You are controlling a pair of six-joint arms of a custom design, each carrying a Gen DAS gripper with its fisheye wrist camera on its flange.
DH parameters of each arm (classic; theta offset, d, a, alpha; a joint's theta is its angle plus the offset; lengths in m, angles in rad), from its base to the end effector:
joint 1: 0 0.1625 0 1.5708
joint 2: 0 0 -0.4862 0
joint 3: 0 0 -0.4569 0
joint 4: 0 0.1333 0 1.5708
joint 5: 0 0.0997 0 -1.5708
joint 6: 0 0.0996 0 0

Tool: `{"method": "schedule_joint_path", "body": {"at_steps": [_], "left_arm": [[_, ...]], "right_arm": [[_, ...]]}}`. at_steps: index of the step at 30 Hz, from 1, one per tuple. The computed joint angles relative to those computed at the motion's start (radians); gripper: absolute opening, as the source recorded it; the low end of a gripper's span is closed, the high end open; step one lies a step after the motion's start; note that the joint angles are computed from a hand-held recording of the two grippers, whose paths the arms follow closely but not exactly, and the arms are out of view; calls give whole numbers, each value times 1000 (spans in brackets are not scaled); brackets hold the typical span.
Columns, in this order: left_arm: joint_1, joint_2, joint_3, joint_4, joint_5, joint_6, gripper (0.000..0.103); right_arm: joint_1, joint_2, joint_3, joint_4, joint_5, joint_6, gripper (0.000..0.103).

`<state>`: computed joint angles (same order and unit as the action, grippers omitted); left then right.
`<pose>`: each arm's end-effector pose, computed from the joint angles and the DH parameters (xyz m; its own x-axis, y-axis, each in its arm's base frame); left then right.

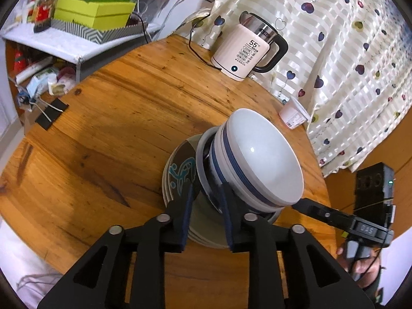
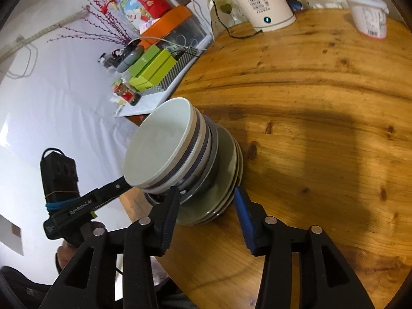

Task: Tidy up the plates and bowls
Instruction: 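Lower the bowl stack onto the beige plate stack with the right tool, then open the right tool and release the bowl stack on the plates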

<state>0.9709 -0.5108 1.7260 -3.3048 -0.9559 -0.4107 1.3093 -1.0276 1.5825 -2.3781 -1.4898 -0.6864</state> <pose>-0.2435 -0.6938 -0.0493 -0.9619 -0.0798 -0.2613 0.1158 0.7470 -0.6546 -0.0602 -0.7717 0.2668 -0.9075 -0.4086 0.0977 -0.4199 0.8745 -0.2428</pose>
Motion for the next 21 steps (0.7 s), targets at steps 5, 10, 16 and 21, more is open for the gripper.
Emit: {"method": "schedule_joint_path", "body": {"at_steps": [5, 10, 16, 21], "left_arm": [[-29, 5, 6, -1, 85, 13, 50], [-56, 14, 6, 20, 164, 18, 53], [-82, 21, 4, 61, 234, 23, 53], [-85, 20, 5, 87, 248, -4, 53]], "right_arm": [[12, -35, 60, -87, -43, -46, 53], [25, -58, 111, -165, -79, -94, 60], [38, -72, 161, -244, -118, -145, 65], [47, -72, 184, -282, -143, -175, 67]]}}
